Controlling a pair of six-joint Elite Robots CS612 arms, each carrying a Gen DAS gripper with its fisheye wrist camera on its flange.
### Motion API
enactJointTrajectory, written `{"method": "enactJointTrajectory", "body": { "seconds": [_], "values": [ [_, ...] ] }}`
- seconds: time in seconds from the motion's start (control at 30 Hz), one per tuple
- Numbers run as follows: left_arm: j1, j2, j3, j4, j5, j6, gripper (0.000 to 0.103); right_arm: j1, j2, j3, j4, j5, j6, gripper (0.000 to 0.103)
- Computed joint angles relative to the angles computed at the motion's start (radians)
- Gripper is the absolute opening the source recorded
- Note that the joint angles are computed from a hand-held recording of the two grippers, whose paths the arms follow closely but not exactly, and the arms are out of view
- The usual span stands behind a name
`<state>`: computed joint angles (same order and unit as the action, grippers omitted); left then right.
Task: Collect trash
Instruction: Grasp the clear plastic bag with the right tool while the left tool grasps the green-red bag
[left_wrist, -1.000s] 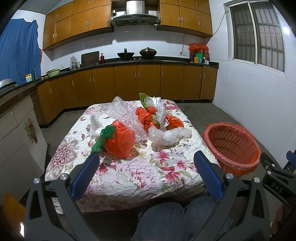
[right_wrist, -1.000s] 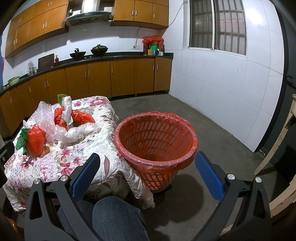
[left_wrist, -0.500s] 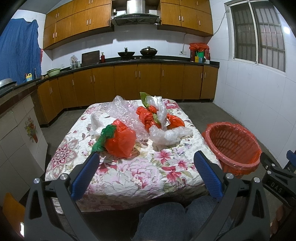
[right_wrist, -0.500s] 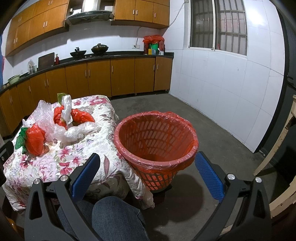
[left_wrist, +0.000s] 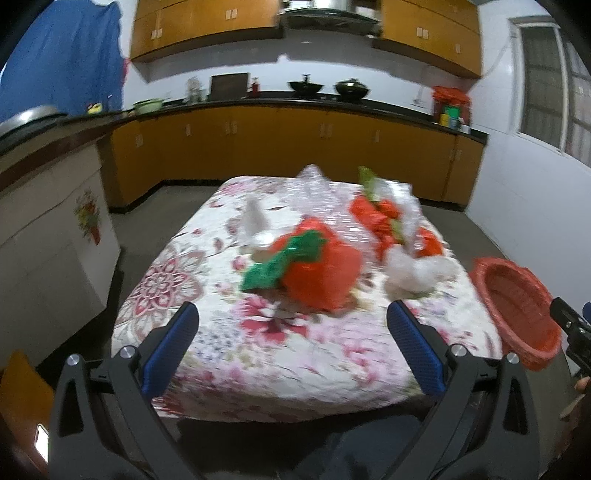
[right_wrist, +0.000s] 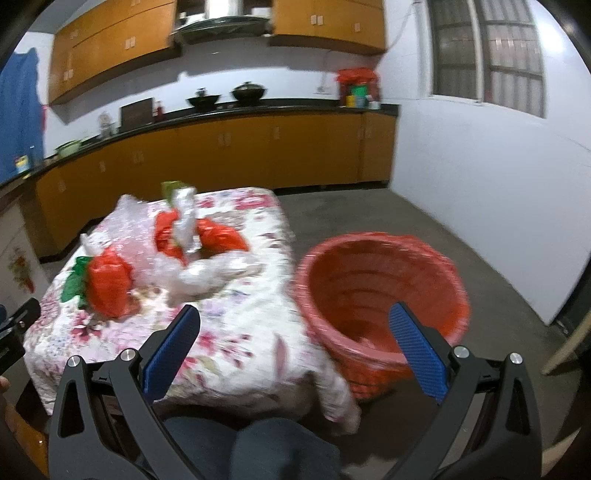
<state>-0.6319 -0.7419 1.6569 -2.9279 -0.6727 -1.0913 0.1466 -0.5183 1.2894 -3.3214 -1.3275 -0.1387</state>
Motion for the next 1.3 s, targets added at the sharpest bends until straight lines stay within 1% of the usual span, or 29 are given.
{"method": "enactJointTrajectory", "body": {
  "seconds": [0.07,0.17,0.23,0.3,0.4,0.43,0.5,0.6,0.7,0.83,0.87,0.9,0.93,0.97,1.0,1.03,1.07,1.13,1.2,1.23,1.27,1.3],
  "values": [
    [0.012,-0.002,0.008,0.016,0.001,-0.029,0.099,0.008,0.014,-0.030,0.034,0.022,-0.007,0.101],
    [0.025,0.002,0.003,0.038,0.000,-0.050,0.099,0.022,0.041,-0.092,0.099,0.039,-0.014,0.097],
    [0.035,0.005,-0.001,0.044,-0.004,-0.055,0.099,0.032,0.062,-0.135,0.138,0.039,-0.014,0.094],
    [0.041,0.009,-0.001,0.041,-0.007,-0.054,0.099,0.043,0.090,-0.190,0.186,0.035,-0.008,0.093],
    [0.050,0.020,-0.011,0.032,-0.016,-0.045,0.099,0.058,0.127,-0.267,0.263,0.030,-0.001,0.084],
    [0.053,0.023,-0.013,0.027,-0.019,-0.041,0.099,0.065,0.146,-0.307,0.300,0.024,0.006,0.083],
    [0.059,0.028,-0.016,0.007,-0.023,-0.030,0.099,0.073,0.171,-0.355,0.338,0.011,0.019,0.082],
    [0.066,0.035,-0.022,-0.019,-0.021,-0.016,0.099,0.087,0.223,-0.461,0.420,-0.016,0.061,0.081],
    [0.074,0.040,-0.026,-0.044,-0.016,-0.005,0.099,0.096,0.258,-0.534,0.477,-0.042,0.090,0.081],
    [0.086,0.049,-0.035,-0.077,-0.025,0.001,0.099,0.109,0.305,-0.628,0.588,-0.088,0.089,0.081],
    [0.088,0.051,-0.037,-0.081,-0.027,0.003,0.099,0.109,0.311,-0.639,0.614,-0.087,0.088,0.081],
    [0.091,0.054,-0.041,-0.086,-0.029,0.007,0.099,0.108,0.312,-0.635,0.620,-0.077,0.090,0.081],
    [0.093,0.058,-0.046,-0.090,-0.030,0.014,0.099,0.105,0.312,-0.626,0.619,-0.050,0.095,0.081],
    [0.095,0.061,-0.051,-0.091,-0.031,0.020,0.099,0.105,0.309,-0.619,0.616,-0.044,0.096,0.081],
    [0.098,0.065,-0.058,-0.092,-0.032,0.030,0.099,0.105,0.306,-0.611,0.611,-0.036,0.093,0.079],
    [0.100,0.071,-0.067,-0.095,-0.034,0.043,0.099,0.106,0.304,-0.608,0.609,-0.027,0.084,0.069],
    [0.103,0.075,-0.074,-0.097,-0.037,0.054,0.097,0.106,0.304,-0.606,0.608,-0.005,0.061,0.063],
    [0.107,0.084,-0.089,-0.103,-0.042,0.077,0.095,0.107,0.299,-0.595,0.606,0.034,0.009,0.039],
    [0.112,0.093,-0.105,-0.105,-0.051,0.099,0.092,0.108,0.290,-0.579,0.600,0.046,-0.013,0.032],
    [0.115,0.096,-0.113,-0.105,-0.058,0.109,0.088,0.106,0.283,-0.565,0.593,0.060,-0.018,0.029],
    [0.117,0.100,-0.120,-0.107,-0.069,0.121,0.084,0.104,0.278,-0.555,0.589,0.067,-0.018,0.028],
    [0.120,0.103,-0.126,-0.115,-0.079,0.131,0.083,0.101,0.271,-0.543,0.585,0.072,-0.017,0.028]
  ]
}}
